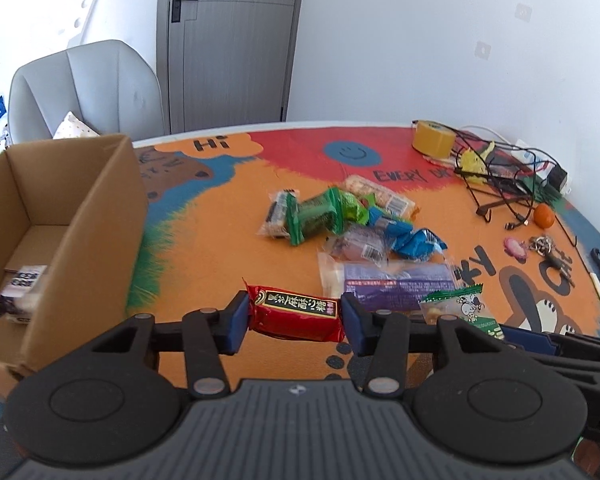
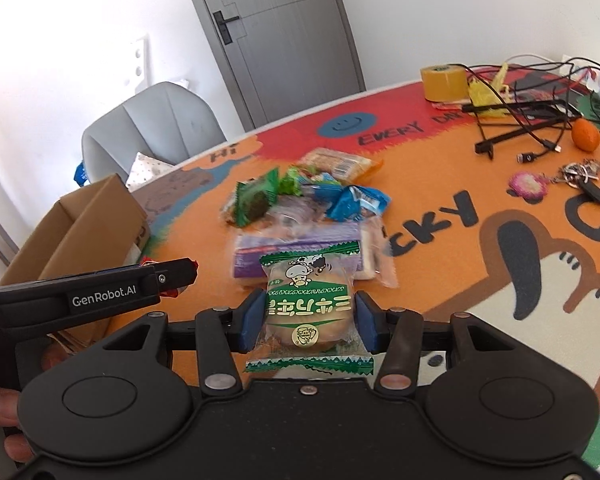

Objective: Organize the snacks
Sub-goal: 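Carry red bar and green bun into the box and open both tools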

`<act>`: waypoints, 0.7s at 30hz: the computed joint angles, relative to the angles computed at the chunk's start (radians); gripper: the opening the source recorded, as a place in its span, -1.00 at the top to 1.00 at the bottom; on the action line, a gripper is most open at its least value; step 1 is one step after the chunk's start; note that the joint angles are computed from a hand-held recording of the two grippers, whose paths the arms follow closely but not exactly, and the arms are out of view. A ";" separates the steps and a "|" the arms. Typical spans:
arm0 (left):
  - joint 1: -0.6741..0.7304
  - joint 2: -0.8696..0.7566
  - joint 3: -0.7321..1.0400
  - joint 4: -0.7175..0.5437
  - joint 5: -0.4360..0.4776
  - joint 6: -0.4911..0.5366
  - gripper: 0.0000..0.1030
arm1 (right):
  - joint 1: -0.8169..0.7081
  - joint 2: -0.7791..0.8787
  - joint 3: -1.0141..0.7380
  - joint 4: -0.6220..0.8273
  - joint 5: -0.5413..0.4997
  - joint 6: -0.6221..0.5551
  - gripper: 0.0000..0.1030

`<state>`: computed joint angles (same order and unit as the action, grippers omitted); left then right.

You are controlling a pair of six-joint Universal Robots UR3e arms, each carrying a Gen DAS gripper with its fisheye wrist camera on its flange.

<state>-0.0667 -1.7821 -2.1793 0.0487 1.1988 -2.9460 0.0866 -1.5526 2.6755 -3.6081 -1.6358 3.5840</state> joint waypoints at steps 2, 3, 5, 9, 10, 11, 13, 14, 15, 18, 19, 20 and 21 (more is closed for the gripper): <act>0.024 0.035 -0.017 -0.005 -0.016 0.004 0.08 | 0.021 -0.003 -0.019 0.014 -0.014 0.004 0.06; 0.035 0.052 -0.024 -0.009 -0.023 0.007 0.08 | 0.031 -0.007 -0.029 0.023 -0.019 0.007 0.06; 0.064 0.091 -0.036 -0.024 -0.042 0.014 0.08 | 0.049 -0.012 -0.053 0.042 -0.028 0.010 0.06; 0.123 0.162 -0.047 -0.055 -0.076 0.023 0.10 | 0.090 -0.007 -0.122 0.080 -0.045 0.012 0.06; 0.136 0.174 -0.046 -0.064 -0.083 0.024 0.10 | 0.101 -0.002 -0.141 0.086 -0.050 0.010 0.06; 0.154 0.191 -0.046 -0.073 -0.092 0.026 0.10 | 0.111 0.001 -0.161 0.094 -0.055 0.006 0.06; 0.181 0.213 -0.047 -0.082 -0.101 0.026 0.10 | 0.134 0.012 -0.210 0.118 -0.066 0.001 0.06; 0.200 0.227 -0.050 -0.089 -0.110 0.031 0.11 | 0.143 0.019 -0.232 0.124 -0.068 -0.001 0.06; 0.219 0.243 -0.052 -0.100 -0.119 0.036 0.11 | 0.155 0.032 -0.258 0.130 -0.073 -0.004 0.06; 0.281 0.286 -0.055 -0.139 -0.154 0.047 0.11 | 0.181 0.062 -0.328 0.148 -0.073 -0.014 0.06; 0.299 0.297 -0.057 -0.142 -0.161 0.050 0.12 | 0.190 0.072 -0.353 0.157 -0.074 -0.017 0.06; 0.314 0.306 -0.057 -0.147 -0.166 0.053 0.12 | 0.197 0.081 -0.374 0.165 -0.074 -0.019 0.06; 0.333 0.315 -0.057 -0.153 -0.172 0.055 0.12 | 0.205 0.096 -0.402 0.173 -0.072 -0.022 0.06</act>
